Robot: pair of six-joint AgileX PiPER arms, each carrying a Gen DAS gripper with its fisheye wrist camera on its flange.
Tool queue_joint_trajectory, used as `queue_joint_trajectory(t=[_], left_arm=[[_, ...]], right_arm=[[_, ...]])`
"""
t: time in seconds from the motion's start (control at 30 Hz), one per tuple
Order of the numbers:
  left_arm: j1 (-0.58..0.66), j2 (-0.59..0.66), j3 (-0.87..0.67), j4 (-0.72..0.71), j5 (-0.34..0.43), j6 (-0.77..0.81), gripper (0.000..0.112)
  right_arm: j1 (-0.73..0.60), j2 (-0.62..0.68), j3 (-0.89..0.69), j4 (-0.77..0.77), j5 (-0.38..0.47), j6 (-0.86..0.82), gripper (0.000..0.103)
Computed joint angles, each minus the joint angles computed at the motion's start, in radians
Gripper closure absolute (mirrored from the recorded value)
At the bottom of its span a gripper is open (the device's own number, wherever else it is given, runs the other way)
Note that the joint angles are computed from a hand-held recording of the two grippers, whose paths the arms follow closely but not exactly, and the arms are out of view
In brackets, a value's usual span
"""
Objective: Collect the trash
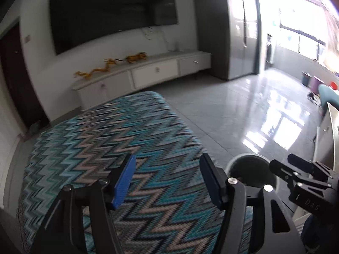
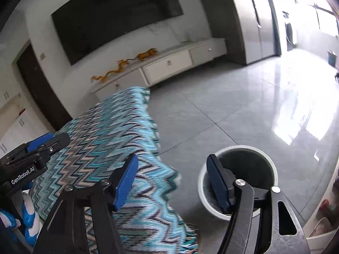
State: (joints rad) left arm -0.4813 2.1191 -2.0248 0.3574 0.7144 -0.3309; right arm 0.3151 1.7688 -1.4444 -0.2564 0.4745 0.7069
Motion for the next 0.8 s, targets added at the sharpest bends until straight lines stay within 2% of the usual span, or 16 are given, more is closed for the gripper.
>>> queue_joint_trajectory(t=[0.1,0.27,0.37,0.57,0.8], left_arm=[[0.029,-0.120,0.195,0.088,-0.095,-0.102,0.040],[0.070,-0.274,0.430,0.247,-0.224,-0.284,0.020],[0.095,-0.348,0.537,0.331,-0.281,-0.380,0.018],[0.151,-0.431,0.665,0.479,-0.324,-0.547,0.015],[0.215,-0.476,0.754,0.560,-0.333,-0.640,0.010]], right_arm=[[0.059,0.010,-0.039,-0.073,0.040,0.061,0.028],[0.168,0.032,-0.125,-0.212,0.133,0.154,0.019],[0.227,0.044,-0.166,-0.288,0.181,0.196,0.015],[0.312,0.070,-0.237,-0.380,0.262,0.229,0.009],[0.378,0.123,-0.297,-0.437,0.316,0.261,0.007]])
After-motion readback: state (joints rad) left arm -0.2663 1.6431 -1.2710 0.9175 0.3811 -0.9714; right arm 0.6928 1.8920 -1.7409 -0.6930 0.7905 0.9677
